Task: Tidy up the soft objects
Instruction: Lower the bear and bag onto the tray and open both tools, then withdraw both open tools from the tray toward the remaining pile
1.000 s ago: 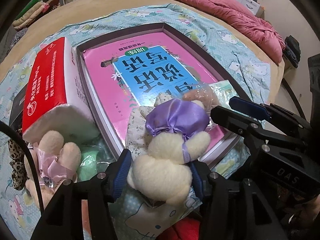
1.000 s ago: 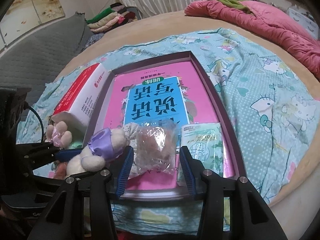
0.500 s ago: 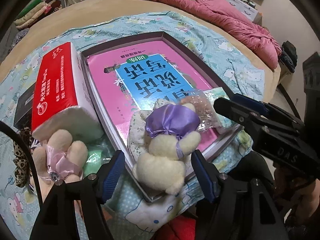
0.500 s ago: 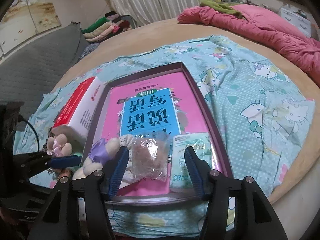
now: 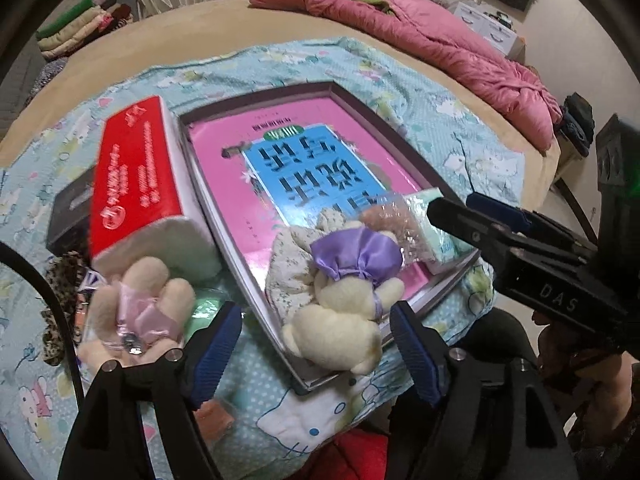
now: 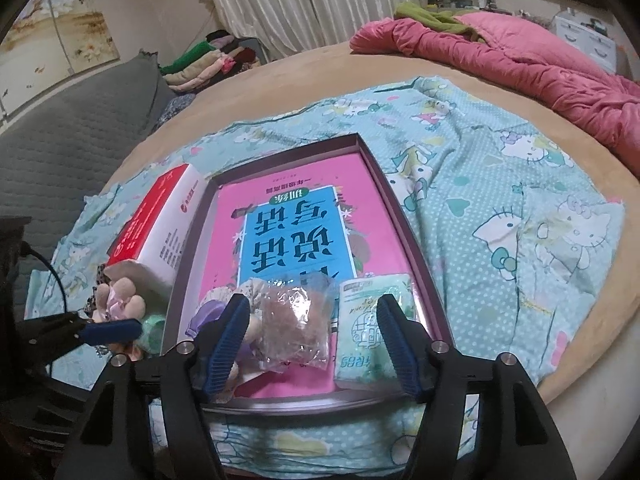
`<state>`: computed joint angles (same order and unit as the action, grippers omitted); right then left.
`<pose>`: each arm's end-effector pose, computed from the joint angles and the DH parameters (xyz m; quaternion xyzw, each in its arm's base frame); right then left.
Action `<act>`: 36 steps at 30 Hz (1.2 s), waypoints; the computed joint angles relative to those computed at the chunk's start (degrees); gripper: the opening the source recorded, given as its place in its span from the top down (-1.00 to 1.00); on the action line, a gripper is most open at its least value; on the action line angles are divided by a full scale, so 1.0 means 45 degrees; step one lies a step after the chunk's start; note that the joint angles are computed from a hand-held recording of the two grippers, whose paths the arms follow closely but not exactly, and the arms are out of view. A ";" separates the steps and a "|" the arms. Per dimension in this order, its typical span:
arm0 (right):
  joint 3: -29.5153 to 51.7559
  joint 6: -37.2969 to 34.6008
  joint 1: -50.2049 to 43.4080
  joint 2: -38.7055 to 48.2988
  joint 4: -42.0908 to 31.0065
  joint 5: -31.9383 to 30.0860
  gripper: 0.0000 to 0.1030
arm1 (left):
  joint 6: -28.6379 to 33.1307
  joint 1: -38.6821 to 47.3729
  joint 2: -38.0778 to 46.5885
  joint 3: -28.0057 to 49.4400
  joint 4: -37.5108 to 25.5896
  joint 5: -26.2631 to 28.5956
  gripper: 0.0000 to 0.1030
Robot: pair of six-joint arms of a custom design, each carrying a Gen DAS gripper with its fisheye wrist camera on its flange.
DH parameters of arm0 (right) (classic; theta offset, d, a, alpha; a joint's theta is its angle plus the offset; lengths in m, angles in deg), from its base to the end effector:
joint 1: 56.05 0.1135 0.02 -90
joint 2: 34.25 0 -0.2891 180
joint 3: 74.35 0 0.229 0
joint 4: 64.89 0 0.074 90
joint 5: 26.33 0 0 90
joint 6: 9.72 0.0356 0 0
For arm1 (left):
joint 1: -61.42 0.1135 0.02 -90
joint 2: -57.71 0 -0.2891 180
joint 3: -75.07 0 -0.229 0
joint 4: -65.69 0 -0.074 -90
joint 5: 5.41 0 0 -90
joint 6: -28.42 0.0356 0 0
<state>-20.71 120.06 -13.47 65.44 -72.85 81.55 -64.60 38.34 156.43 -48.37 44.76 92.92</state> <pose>0.2217 0.1888 0.1463 0.0250 0.9404 0.0897 0.3270 0.2583 -0.1157 0.1482 0.1856 0.9522 -0.1212 0.2101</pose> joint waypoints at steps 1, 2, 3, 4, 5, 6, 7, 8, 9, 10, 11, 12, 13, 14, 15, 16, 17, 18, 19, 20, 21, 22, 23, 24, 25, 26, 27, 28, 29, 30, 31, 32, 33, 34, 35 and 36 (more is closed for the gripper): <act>0.0044 0.0006 0.0023 -0.0039 -0.0068 0.0073 -0.34 | -0.0011 0.0031 -0.0145 -0.0013 -0.0046 -0.0033 -0.50; 0.0085 0.0019 0.0055 -0.0087 -0.0140 0.0136 -0.36 | -0.0002 0.0055 -0.0283 -0.0021 -0.0104 -0.0081 -0.51; 0.0146 0.0022 0.0074 -0.0119 -0.0218 0.0180 -0.39 | 0.0002 0.0071 -0.0454 -0.0060 -0.0141 -0.0185 -0.51; 0.0211 0.0042 0.0130 -0.0168 -0.0319 0.0287 -0.40 | 0.0012 0.0096 -0.0584 -0.0051 -0.0223 -0.0246 -0.55; 0.0296 0.0033 0.0191 -0.0217 -0.0437 0.0407 -0.42 | 0.0024 0.0115 -0.0756 -0.0098 -0.0250 -0.0321 -0.58; 0.0390 0.0011 0.0285 -0.0284 -0.0572 0.0571 -0.43 | 0.0040 0.0139 -0.0887 -0.0136 -0.0270 -0.0361 -0.58; 0.0462 0.0007 0.0348 -0.0320 -0.0668 0.0684 -0.43 | 0.0030 0.0139 -0.1037 -0.0170 -0.0308 -0.0461 -0.59; 0.0552 -0.0009 0.0424 -0.0372 -0.0798 0.0844 -0.43 | 0.0032 0.0145 -0.1193 -0.0182 -0.0382 -0.0565 -0.60; 0.0621 0.0005 0.0515 -0.0441 -0.0916 0.0999 -0.44 | 0.0064 0.0172 -0.1305 -0.0185 -0.0432 -0.0580 -0.60; 0.0724 0.0032 0.0596 -0.0504 -0.1065 0.1143 -0.44 | 0.0118 0.0191 -0.1469 -0.0199 -0.0498 -0.0632 -0.62; 0.0817 0.0065 0.0664 -0.0547 -0.1203 0.1271 -0.45 | 0.0149 0.0199 -0.1570 -0.0208 -0.0542 -0.0692 -0.63; 0.0901 0.0090 0.0710 -0.0582 -0.1316 0.1388 -0.46 | 0.0169 0.0205 -0.1737 -0.0252 -0.0558 -0.0773 -0.63; 0.0988 0.0142 0.0782 -0.0632 -0.1459 0.1538 -0.46 | 0.0192 0.0212 -0.1906 -0.0281 -0.0597 -0.0842 -0.64; 0.1090 0.0194 0.0855 -0.0685 -0.1619 0.1668 -0.46 | 0.0216 0.0218 -0.2018 -0.0281 -0.0653 -0.0894 -0.64; 0.1206 0.0253 0.0925 -0.0730 -0.1797 0.1780 -0.47 | 0.0257 0.0256 -0.2194 -0.0301 -0.0713 -0.0925 -0.64; 0.1293 0.0286 0.0964 -0.0767 -0.1927 0.1894 -0.47 | 0.0264 0.0267 -0.2282 -0.0304 -0.0740 -0.0970 -0.64; 0.1370 0.0328 0.1025 -0.0813 -0.2046 0.2013 -0.47 | 0.0271 0.0295 -0.2429 -0.0309 -0.0806 -0.1009 -0.64; 0.1428 0.0349 0.1063 -0.0855 -0.2136 0.2083 -0.47 | 0.0300 0.0345 -0.2527 -0.0337 -0.0820 -0.0991 -0.64; 0.1520 0.0378 0.1115 -0.0902 -0.2275 0.2158 -0.47 | 0.0324 0.0393 -0.2662 -0.0344 -0.0883 -0.1005 -0.64; 0.1620 0.0407 0.1172 -0.0939 -0.2414 0.2225 -0.48 | 0.0366 0.0466 -0.2820 -0.0373 -0.0937 -0.1014 -0.64; 0.1701 0.0427 0.1221 -0.0967 -0.2539 0.2284 -0.50 | 0.0410 0.0529 -0.2934 -0.0386 -0.0990 -0.0993 -0.64; 0.1826 0.0467 0.1311 -0.0988 -0.2714 0.2400 -0.50 | 0.0417 0.0559 -0.3031 -0.0417 -0.1025 -0.1010 -0.64; 0.1944 0.0490 0.1408 -0.1009 -0.2856 0.2521 -0.50 | 0.0434 0.0624 -0.3129 -0.0426 -0.1080 -0.1018 -0.65; 0.2081 0.0489 0.1493 -0.1014 -0.3014 0.2601 -0.51 | 0.0482 0.0722 -0.3243 -0.0449 -0.1134 -0.0985 -0.65; 0.2173 0.0500 0.1552 -0.1020 -0.3136 0.2667 -0.51 | 0.0517 0.0799 -0.3358 -0.0485 -0.1167 -0.0972 -0.65; 0.2310 0.0511 0.1650 -0.1036 -0.3302 0.2783 -0.51 | 0.0548 0.0884 -0.3481 -0.0508 -0.1226 -0.0987 -0.65; 0.2399 0.0508 0.1723 -0.1051 -0.3400 0.2858 -0.51 | 0.0552 0.0915 -0.3561 -0.0520 -0.1255 -0.1057 -0.65; 0.2543 0.0495 0.1818 -0.1070 -0.3551 0.2967 -0.51 | 0.0566 0.0965 -0.3655 -0.0541 -0.1287 -0.1111 -0.65; 0.2665 0.0482 0.1906 -0.1080 -0.3679 0.3069 -0.52 | 0.0598 0.1060 -0.3741 -0.0546 -0.1326 -0.1128 -0.65; 0.2772 0.0456 0.1968 -0.1085 -0.3786 0.3157 -0.52 | 0.0658 0.1201 -0.3862 -0.0561 -0.1384 -0.1152 -0.65; 0.2912 0.0454 0.2070 -0.1086 -0.3926 0.3308 -0.52 | 0.0670 0.1260 -0.3921 -0.0542 -0.1445 -0.1185 -0.65; 0.3036 0.0459 0.2166 -0.1082 -0.4040 0.3410 -0.52 | 0.0709 0.1327 -0.4007 -0.0548 -0.1495 -0.1218 -0.65; 0.3151 0.0445 0.2223 -0.1074 -0.4133 0.3440 -0.52 | 0.0790 0.1389 -0.4152 -0.0577 -0.1541 -0.1337 -0.65; 0.3295 0.0456 0.2316 -0.1065 -0.4252 0.3488 -0.52 | 0.0840 0.1437 -0.4257 -0.0603 -0.1566 -0.1424 -0.65; 0.3388 0.0474 0.2396 -0.1065 -0.4342 0.3531 -0.52 | 0.0915 0.1514 -0.4347 -0.0629 -0.1577 -0.1477 -0.65; 0.3496 0.0487 0.2479 -0.1059 -0.4428 0.3557 -0.52 | 0.0985 0.1576 -0.4464 -0.0657 -0.1615 -0.1533 -0.65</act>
